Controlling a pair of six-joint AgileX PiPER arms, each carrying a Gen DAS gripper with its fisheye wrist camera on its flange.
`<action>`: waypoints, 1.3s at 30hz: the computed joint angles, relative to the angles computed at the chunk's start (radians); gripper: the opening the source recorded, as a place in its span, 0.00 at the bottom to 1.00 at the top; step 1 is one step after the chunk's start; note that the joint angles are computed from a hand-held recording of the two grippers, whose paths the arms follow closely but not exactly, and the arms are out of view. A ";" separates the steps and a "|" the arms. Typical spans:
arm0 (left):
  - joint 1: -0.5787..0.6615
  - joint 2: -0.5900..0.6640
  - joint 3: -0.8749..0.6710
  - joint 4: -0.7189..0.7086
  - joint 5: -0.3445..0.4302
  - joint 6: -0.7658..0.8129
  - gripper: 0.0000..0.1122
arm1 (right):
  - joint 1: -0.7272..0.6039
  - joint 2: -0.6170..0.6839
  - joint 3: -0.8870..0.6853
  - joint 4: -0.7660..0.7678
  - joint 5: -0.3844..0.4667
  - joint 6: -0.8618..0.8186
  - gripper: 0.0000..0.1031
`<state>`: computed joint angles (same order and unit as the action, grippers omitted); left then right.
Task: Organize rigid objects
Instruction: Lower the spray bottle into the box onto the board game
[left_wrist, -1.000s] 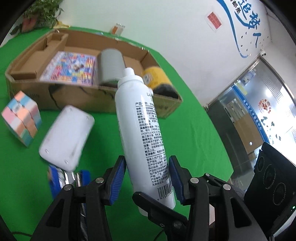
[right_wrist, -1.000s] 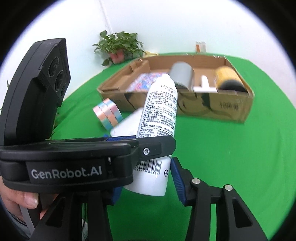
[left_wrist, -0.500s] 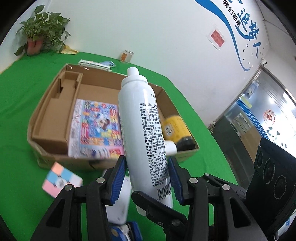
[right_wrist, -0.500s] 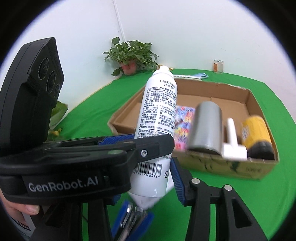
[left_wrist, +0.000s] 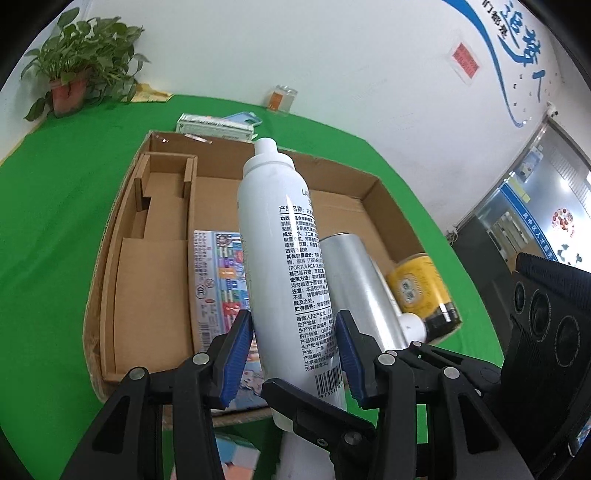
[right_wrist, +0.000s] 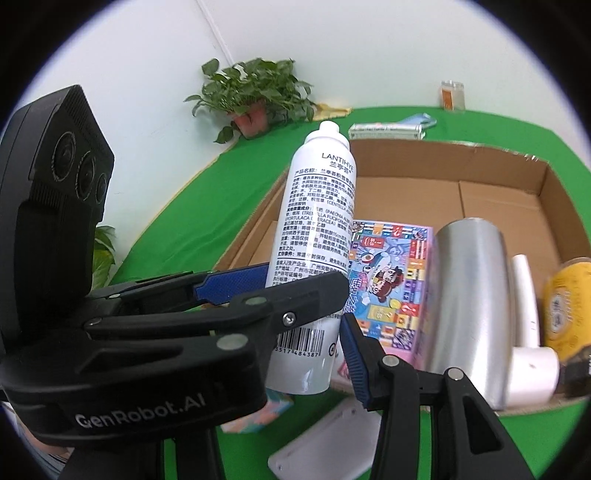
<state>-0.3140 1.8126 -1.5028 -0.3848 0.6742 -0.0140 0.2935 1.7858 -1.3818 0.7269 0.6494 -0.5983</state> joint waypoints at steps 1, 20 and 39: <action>0.012 0.028 -0.030 0.003 0.025 -0.002 0.38 | 0.000 0.027 -0.025 -0.001 0.014 0.012 0.44; 0.077 0.065 0.058 -0.102 0.024 0.100 0.37 | -0.032 0.109 -0.037 0.120 0.140 -0.050 0.49; -0.043 -0.216 0.389 0.229 -0.222 -0.152 0.74 | -0.053 -0.255 0.420 0.238 -0.191 -0.337 0.80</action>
<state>-0.3569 1.5964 -1.1139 -0.1557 0.4520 -0.1660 0.2401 1.5312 -0.9619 0.9646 0.4586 -0.9358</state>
